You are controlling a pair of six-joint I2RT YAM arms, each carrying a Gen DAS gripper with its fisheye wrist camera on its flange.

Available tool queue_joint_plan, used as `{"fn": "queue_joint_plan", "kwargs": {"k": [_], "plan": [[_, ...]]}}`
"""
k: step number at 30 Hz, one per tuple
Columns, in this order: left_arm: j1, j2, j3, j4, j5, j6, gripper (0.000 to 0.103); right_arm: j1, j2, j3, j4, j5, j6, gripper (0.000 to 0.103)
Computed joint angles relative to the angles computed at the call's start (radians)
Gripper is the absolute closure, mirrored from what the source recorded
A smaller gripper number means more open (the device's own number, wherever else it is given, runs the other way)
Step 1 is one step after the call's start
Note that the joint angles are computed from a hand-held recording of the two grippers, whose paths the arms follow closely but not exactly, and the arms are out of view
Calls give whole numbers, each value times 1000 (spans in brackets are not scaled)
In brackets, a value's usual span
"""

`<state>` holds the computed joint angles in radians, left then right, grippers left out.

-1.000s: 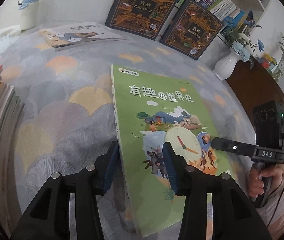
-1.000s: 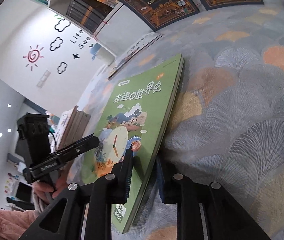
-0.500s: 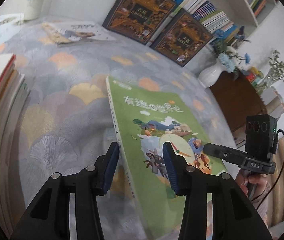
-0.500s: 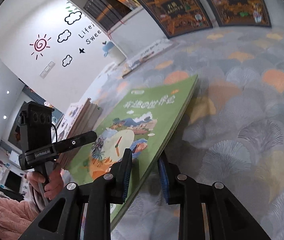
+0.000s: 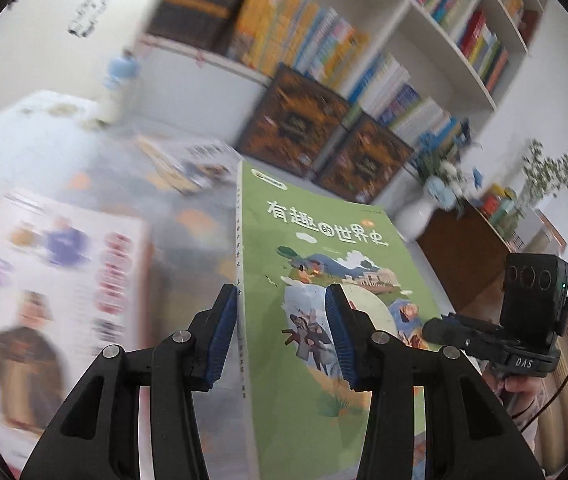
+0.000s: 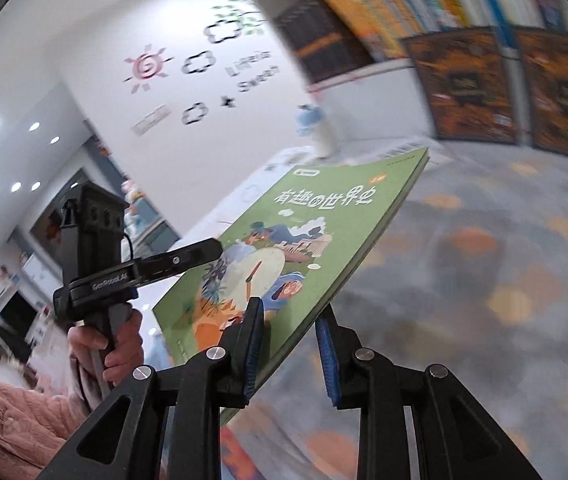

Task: Organize books
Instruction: 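Lift the green book upright and carry it toward the book row, then lower the green book and stand it against the row of books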

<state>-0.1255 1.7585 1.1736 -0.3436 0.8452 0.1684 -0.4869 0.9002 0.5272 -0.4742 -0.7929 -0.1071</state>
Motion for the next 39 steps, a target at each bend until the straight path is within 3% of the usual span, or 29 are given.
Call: {"fn": "queue_joint_plan", "kwargs": {"k": [4,7,13,22,39], "plan": [[110,21,80,-67,0,63,62,251,153,45,226,93,177,78],[168,57,148,-125,-45,115,62,369,281,90,342,139,240,78],[243,141,224,-153,-127,149,62,542,518,195,477,199,320,78],[291,303,334,-213,-197,172,62,649,723,322,462,245,320,78],[274,253,252,-155,-306,248,61,692,799,402,356,300,344,76]]}}
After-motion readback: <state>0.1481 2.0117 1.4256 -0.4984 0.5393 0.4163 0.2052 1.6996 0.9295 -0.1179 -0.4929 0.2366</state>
